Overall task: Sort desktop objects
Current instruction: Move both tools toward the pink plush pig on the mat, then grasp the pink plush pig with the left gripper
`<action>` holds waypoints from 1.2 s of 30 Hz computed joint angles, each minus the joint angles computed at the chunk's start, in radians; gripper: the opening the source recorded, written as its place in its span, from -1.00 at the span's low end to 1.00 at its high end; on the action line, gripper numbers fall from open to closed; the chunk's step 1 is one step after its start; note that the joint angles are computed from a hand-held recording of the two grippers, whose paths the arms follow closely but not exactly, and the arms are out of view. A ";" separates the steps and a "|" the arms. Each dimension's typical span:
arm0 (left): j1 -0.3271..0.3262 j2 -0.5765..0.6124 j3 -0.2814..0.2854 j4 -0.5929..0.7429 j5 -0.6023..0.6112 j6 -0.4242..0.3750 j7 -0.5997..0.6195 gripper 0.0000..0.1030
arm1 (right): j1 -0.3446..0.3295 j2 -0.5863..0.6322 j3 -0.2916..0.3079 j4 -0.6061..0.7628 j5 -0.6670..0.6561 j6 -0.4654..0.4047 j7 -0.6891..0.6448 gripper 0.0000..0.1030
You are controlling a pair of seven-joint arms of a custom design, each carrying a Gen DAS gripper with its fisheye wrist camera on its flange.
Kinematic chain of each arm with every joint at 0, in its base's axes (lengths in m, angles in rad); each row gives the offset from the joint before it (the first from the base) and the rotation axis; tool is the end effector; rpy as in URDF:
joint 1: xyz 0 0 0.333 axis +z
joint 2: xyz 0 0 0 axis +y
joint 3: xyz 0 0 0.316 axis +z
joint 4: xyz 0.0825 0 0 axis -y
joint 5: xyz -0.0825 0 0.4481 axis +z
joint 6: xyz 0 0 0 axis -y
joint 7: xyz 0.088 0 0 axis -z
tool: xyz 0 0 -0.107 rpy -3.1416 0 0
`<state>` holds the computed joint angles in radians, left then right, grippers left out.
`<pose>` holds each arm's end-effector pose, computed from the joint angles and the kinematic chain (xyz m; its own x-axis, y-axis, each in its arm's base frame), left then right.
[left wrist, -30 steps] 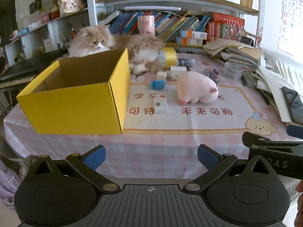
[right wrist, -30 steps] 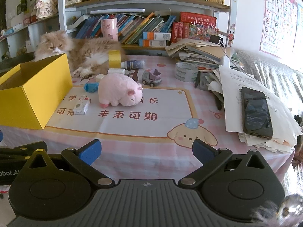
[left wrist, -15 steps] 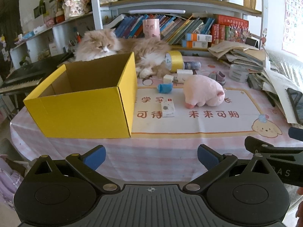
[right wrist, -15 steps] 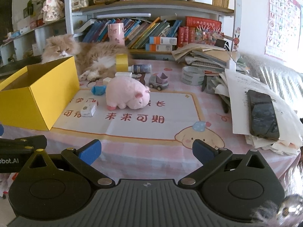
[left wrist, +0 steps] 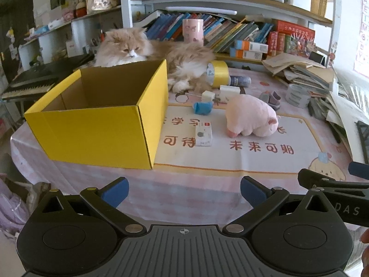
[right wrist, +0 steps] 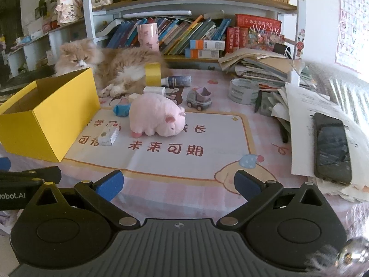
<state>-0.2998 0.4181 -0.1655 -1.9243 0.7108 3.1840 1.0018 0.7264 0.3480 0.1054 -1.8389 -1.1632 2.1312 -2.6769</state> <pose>0.6080 -0.3627 0.3209 -0.5364 -0.8437 -0.0198 -0.5547 0.3701 -0.7452 0.5012 0.4844 0.3200 -0.4656 -0.8828 -0.0629 -0.5158 0.3284 -0.7912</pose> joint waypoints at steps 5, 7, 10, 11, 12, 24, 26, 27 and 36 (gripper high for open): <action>-0.062 0.021 0.043 0.040 0.009 -0.041 -0.052 1.00 | -0.025 -0.023 -0.006 -0.034 -0.011 0.041 -0.035 1.00; -0.082 0.030 0.054 0.058 0.018 -0.059 -0.075 1.00 | -0.038 -0.036 -0.009 -0.055 -0.021 0.067 -0.035 1.00; -0.115 0.046 0.074 0.088 0.040 -0.088 -0.121 1.00 | -0.060 -0.050 -0.012 -0.077 -0.030 0.103 -0.051 1.00; -0.124 0.052 0.078 0.097 0.048 -0.094 -0.137 1.00 | -0.068 -0.054 -0.013 -0.083 -0.031 0.113 -0.058 1.00; -0.130 0.058 0.080 0.106 0.054 -0.099 -0.151 1.00 | -0.075 -0.057 -0.013 -0.089 -0.031 0.121 -0.069 1.00; -0.211 0.137 0.096 0.248 0.153 -0.210 -0.271 1.00 | -0.161 -0.106 -0.034 -0.173 -0.094 0.247 -0.079 1.00; -0.230 0.150 0.107 0.273 0.177 -0.232 -0.302 1.00 | -0.174 -0.111 -0.036 -0.184 -0.111 0.268 -0.072 1.00; -0.232 0.157 0.105 0.285 0.182 -0.242 -0.309 1.00 | -0.180 -0.113 -0.038 -0.188 -0.119 0.279 -0.070 1.00; -0.254 0.236 0.098 0.403 0.204 -0.302 -0.333 1.00 | -0.226 -0.132 -0.053 -0.212 -0.203 0.332 -0.033 1.00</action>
